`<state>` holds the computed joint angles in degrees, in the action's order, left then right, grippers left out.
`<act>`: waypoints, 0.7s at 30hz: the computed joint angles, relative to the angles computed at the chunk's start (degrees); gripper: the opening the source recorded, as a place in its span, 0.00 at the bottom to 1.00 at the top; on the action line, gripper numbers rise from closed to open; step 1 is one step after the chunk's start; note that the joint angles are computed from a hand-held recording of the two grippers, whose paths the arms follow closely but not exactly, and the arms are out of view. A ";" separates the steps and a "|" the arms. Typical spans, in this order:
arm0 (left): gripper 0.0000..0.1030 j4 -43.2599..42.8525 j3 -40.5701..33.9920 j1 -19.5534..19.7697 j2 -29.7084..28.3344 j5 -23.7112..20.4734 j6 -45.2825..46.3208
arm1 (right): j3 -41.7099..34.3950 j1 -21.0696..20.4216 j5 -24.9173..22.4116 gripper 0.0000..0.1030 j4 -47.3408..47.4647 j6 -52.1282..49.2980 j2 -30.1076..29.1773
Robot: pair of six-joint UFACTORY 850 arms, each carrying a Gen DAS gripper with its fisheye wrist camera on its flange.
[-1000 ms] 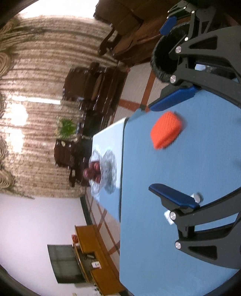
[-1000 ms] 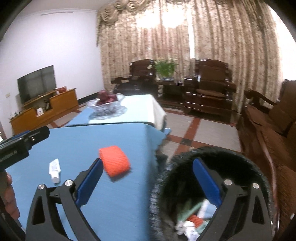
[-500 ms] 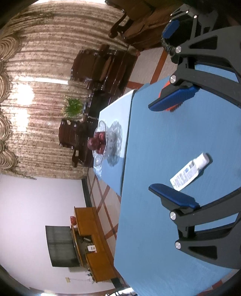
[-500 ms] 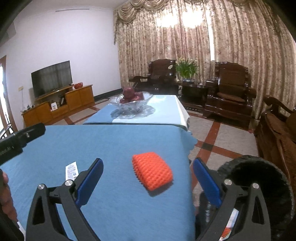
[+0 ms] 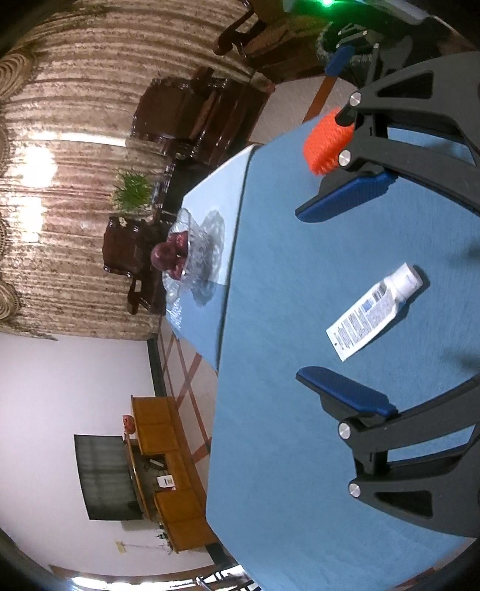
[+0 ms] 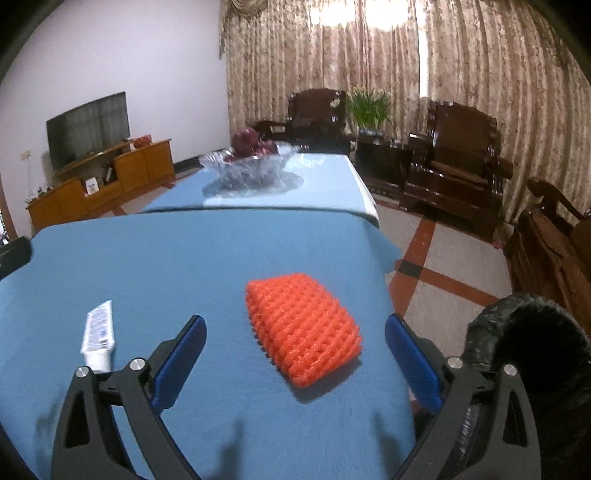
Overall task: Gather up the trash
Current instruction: 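Move both tools back over the table toward the toothpaste tube and orange pad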
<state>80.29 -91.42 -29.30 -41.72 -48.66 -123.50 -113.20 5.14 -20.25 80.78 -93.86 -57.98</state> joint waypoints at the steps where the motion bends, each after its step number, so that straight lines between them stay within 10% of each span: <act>1: 0.76 -0.01 0.20 0.15 -0.10 0.14 -0.13 | -1.36 0.18 0.32 0.92 -2.69 2.75 -0.89; 9: 0.76 -1.84 0.47 1.58 -2.07 1.33 -0.26 | -7.45 1.17 1.19 0.89 -15.91 14.79 -5.13; 21: 0.76 -7.48 -1.55 2.77 -5.69 3.71 2.86 | -12.76 1.73 -1.94 0.51 -31.98 30.29 -8.56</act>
